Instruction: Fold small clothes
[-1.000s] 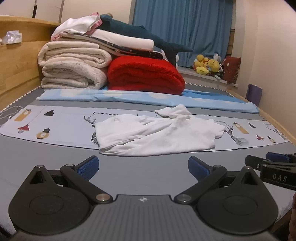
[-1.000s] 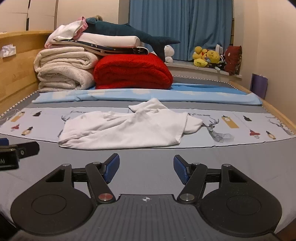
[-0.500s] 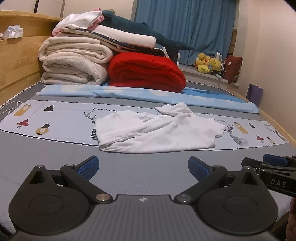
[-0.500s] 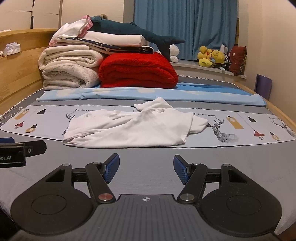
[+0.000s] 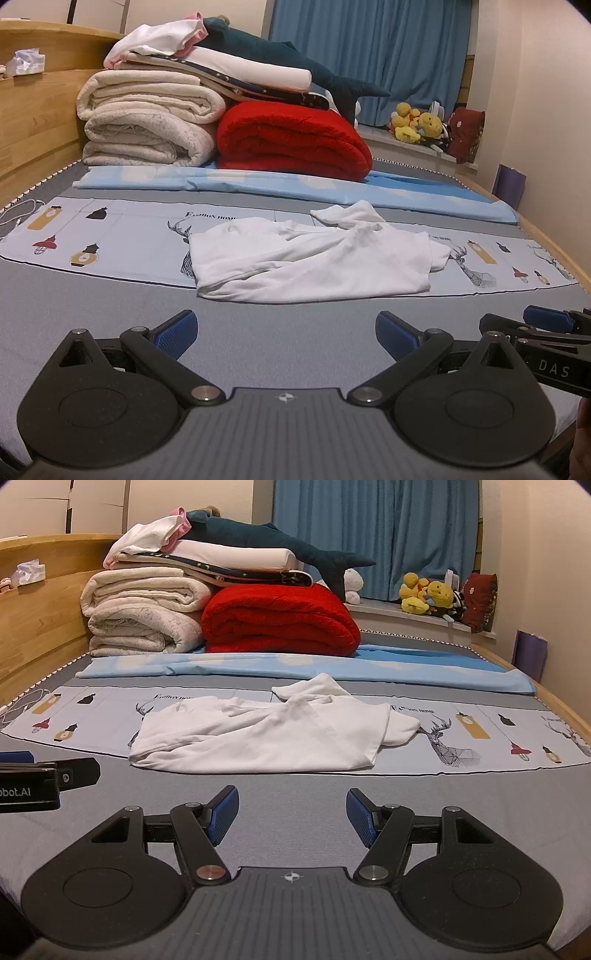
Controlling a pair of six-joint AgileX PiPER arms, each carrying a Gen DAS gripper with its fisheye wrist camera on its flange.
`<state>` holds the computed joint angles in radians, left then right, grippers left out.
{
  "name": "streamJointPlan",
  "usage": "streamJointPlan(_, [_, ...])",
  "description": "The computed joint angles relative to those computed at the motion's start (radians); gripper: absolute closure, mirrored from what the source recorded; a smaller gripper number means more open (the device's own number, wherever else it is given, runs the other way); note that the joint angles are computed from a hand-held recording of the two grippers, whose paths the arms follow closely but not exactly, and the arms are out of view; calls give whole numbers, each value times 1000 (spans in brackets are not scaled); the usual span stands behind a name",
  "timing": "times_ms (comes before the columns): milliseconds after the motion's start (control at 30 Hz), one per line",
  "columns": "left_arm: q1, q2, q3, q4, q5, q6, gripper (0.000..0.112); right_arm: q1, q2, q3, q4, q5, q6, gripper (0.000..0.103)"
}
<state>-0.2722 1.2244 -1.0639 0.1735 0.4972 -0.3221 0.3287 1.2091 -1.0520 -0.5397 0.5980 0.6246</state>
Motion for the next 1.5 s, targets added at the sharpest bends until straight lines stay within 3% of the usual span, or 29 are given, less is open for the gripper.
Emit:
streamJointPlan(1367, [-2,2,10,7,-8,-7,10,21,-5,-9,-43,12,50,38])
streamJointPlan(1500, [2,4,12,5,-13,-4,10,-61,-9,-52,77,-29,-86,39])
